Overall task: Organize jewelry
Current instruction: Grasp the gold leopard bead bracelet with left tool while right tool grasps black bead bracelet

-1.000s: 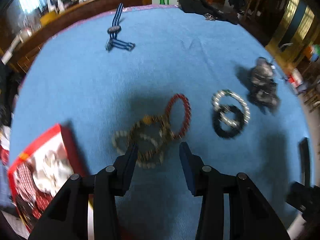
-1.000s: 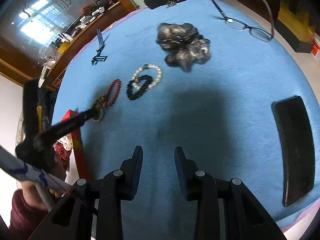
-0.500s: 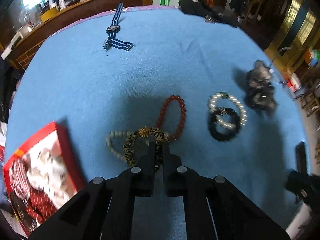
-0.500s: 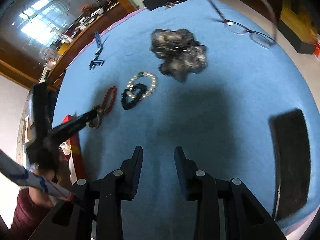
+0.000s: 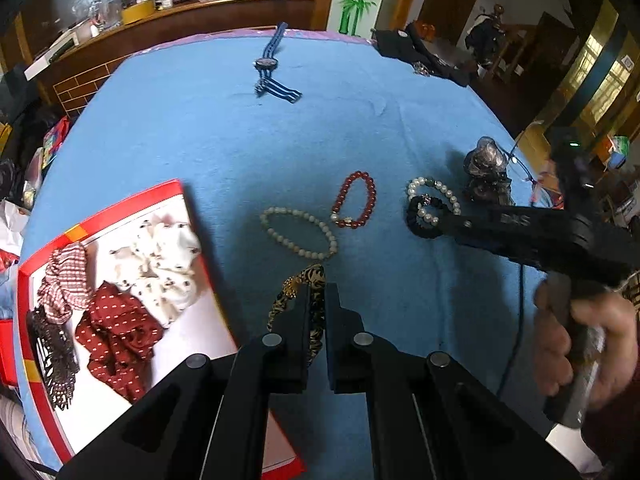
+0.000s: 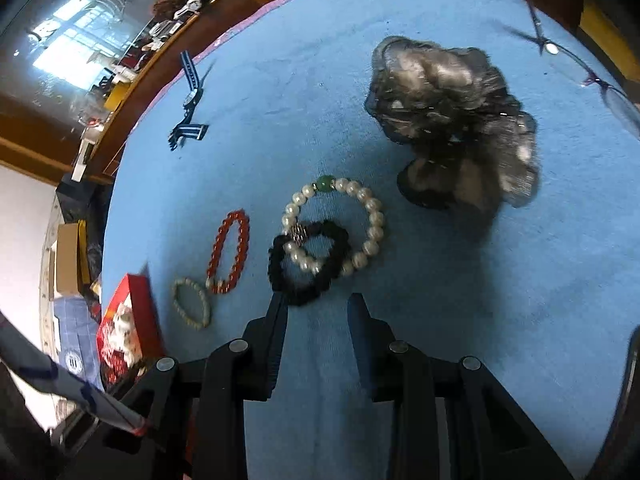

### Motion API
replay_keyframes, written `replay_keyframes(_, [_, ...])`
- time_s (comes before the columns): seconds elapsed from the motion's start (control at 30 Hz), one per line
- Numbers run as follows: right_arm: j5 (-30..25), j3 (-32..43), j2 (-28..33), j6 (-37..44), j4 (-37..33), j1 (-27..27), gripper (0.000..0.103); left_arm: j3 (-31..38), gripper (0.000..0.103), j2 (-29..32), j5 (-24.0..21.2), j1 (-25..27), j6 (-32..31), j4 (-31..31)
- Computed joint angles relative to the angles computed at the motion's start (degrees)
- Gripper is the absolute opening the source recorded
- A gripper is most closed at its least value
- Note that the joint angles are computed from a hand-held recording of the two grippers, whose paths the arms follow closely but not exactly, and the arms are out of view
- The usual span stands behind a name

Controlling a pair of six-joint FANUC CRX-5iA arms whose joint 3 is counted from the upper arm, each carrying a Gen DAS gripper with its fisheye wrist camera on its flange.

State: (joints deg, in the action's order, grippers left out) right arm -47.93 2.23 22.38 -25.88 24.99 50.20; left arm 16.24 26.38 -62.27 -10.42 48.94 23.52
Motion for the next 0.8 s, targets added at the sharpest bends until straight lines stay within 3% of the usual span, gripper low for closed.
replay_keyframes(0.13, [-2.11, 2.58, 2.2, 1.11, 0.05, -0.75, 0.033, 0.46, 0.006, 0.32, -0.44, 0.78, 0.52, 0.3])
replay_keyframes(0.17, [-3.65, 4.07, 2.97, 2.77, -0.83, -0.96, 0.027, 0.44, 0.006, 0.27, -0.33, 0.81, 0.68, 0.09])
replay_keyframes(0.2, [-4.38, 5.05, 3.4, 4.37, -2.12, -1.23, 0.011, 0.27, 0.006, 0.16, -0.23, 0.9, 0.63, 0.1])
replay_keyframes(0.23, [-3.85, 4.49, 3.03, 4.38, -2.29, -1.3, 0.008, 0.29, 0.006, 0.15, -0.26, 0.9, 0.75, 0.02])
replay_keyframes(0.5, [-2.95, -3.22, -3.27, -2.65, 3.67, 2.48, 0.007, -0.36, 0.006, -0.11, -0.6, 0.4, -0.15, 0.34])
replay_keyframes(0.8, [-8.29, -4.32, -5.84, -6.2, 8.86, 7.73, 0.008, -1.81, 0.006, -0.57, -1.22, -1.35, -2.09, 0.7])
